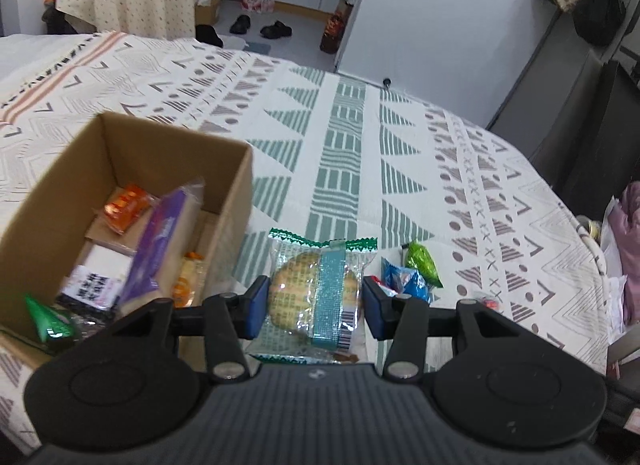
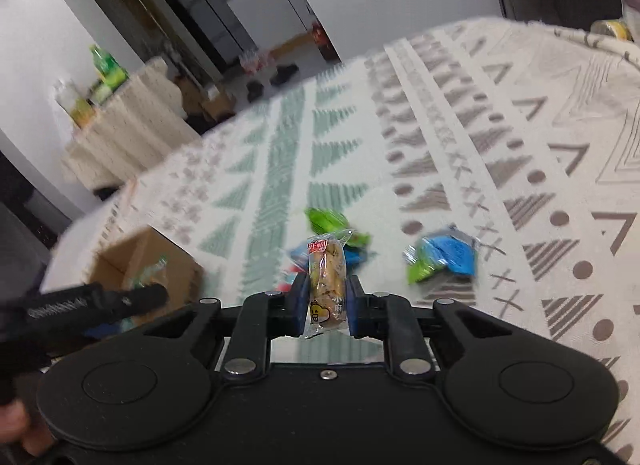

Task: Organize snacks
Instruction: 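Grasp the green cookie pack with the left gripper while the right grasps the peanut candy, then carry both snacks over the box and open both grippers to drop them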

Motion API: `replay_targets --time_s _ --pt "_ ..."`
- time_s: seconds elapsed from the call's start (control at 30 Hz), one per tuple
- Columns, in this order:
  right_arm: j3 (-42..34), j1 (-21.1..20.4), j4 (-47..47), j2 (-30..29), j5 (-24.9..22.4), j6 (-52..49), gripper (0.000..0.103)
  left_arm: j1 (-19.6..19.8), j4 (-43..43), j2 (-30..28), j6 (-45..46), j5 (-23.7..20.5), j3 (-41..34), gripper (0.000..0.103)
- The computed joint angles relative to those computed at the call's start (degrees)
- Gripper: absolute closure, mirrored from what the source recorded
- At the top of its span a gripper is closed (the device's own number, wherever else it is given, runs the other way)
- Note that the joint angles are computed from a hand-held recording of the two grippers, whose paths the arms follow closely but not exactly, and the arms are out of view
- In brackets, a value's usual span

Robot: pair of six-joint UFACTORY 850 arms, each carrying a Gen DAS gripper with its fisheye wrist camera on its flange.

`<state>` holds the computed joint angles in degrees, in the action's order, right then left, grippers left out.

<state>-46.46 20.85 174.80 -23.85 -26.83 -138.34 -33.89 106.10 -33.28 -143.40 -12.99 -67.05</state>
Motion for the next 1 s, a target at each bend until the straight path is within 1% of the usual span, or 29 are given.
replay_targets --time_s 0.07,0.2,0.33,0.43,0.67,0.9,1.0 --pt "1.2 0.81 1.77 1.58 -1.94 -0.98 0.084 0.03 0.41 1.39 -0.7 -0.81 1.23 0.055" --pt "2.27 2.02 1.74 3.43 -4.61 -0.53 0.084 0.02 1.21 4.14 -1.84 -2.55 3.68 0.055" --pt "3.18 3.78 2.54 4.27 -7.15 1.19 0.084 0.14 2.12 6.85 -2.95 -4.14 6.12 0.055" --pt "3.23 5.8 3.57 4.38 -8.63 0.15 0.084 0.43 1.84 8.75 -2.64 -5.08 7.79 0.055" --pt "1.98 8.91 3.78 4.21 -9.76 -1.01 0.084 1.75 0.51 12.36 -2.09 -7.01 11.37 0.055" --pt "0.68 10.39 3.12 3.37 -10.05 0.06 0.084 3.53 0.07 14.92 -1.77 -7.66 13.79 0.055" --pt "-0.23 10.92 2.73 2.79 -9.93 0.11 0.084 4.45 1.25 15.78 -2.52 -7.9 14.5 0.055"
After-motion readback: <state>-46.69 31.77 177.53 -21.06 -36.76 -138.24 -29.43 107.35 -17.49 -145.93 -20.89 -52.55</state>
